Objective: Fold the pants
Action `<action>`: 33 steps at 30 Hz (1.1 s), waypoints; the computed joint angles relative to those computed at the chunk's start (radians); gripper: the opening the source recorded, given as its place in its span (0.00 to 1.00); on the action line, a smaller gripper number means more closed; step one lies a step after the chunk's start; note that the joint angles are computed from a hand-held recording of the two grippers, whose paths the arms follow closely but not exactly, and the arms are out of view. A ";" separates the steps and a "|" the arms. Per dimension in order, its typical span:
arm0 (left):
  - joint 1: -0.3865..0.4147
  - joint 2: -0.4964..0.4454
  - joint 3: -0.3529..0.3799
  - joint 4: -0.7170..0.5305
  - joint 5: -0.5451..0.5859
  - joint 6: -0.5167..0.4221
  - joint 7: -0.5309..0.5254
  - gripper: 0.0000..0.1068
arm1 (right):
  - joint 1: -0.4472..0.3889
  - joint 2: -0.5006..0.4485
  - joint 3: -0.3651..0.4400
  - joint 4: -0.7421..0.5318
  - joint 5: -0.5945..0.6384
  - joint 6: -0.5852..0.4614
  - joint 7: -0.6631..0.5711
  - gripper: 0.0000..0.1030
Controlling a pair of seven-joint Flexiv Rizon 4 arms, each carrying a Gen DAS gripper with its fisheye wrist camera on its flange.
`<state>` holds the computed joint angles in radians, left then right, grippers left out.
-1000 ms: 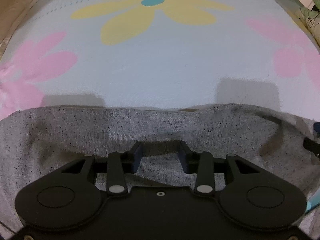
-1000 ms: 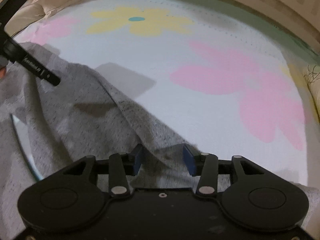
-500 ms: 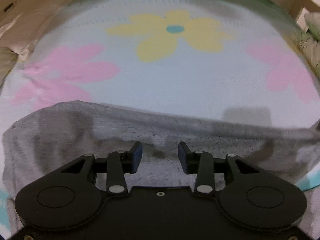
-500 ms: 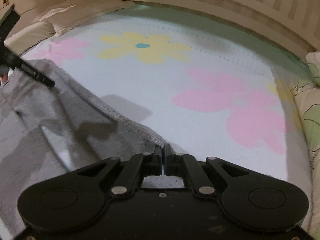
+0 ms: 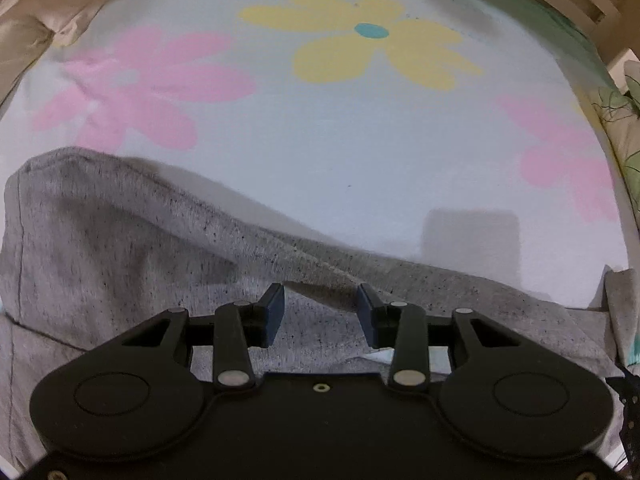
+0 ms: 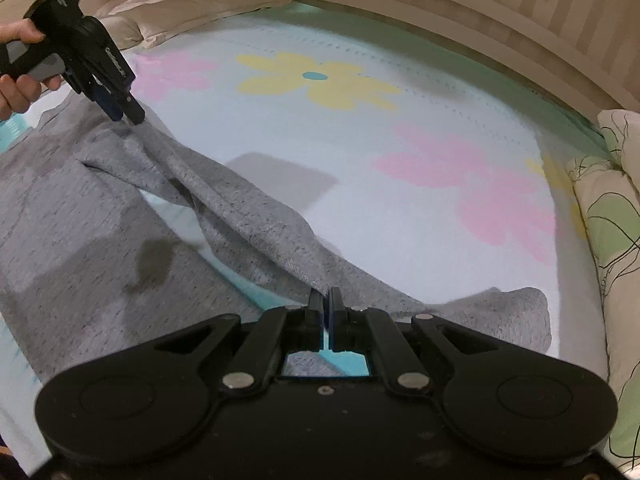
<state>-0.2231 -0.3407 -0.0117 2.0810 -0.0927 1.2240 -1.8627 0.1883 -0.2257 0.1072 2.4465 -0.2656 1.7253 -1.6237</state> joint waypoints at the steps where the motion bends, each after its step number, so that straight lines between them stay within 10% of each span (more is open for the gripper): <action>1: -0.007 -0.004 0.008 -0.005 0.008 0.002 -0.016 0.45 | 0.001 -0.004 0.000 -0.004 0.000 0.000 0.000 0.02; 16: -0.047 -0.088 0.087 -0.114 0.136 -0.096 -0.271 0.46 | -0.104 -0.036 0.101 -0.013 0.007 0.022 0.004 0.02; 17: -0.045 -0.100 0.084 -0.126 0.143 -0.110 -0.266 0.39 | -0.098 -0.034 0.095 -0.011 0.006 0.022 0.005 0.02; 18: -0.045 -0.106 0.086 -0.129 0.152 -0.111 -0.269 0.10 | -0.093 -0.033 0.091 -0.010 0.006 0.022 0.006 0.02; 19: -0.049 -0.102 0.092 -0.118 0.159 -0.090 -0.290 0.08 | -0.084 -0.030 0.083 -0.006 0.004 0.026 0.005 0.02; 30: -0.153 0.208 0.165 0.090 0.486 0.028 -0.484 0.07 | 0.231 0.148 -0.221 0.114 0.021 0.032 0.015 0.03; 33: -0.155 0.302 0.139 0.166 0.562 0.026 -0.564 0.07 | 0.171 0.200 -0.126 0.117 0.125 -0.020 -0.059 0.03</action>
<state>-0.3785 -0.0390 0.1274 2.2466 0.4689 1.2497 -2.4271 0.3590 -0.0261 -0.0188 2.5634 -0.1409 1.7057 -1.6824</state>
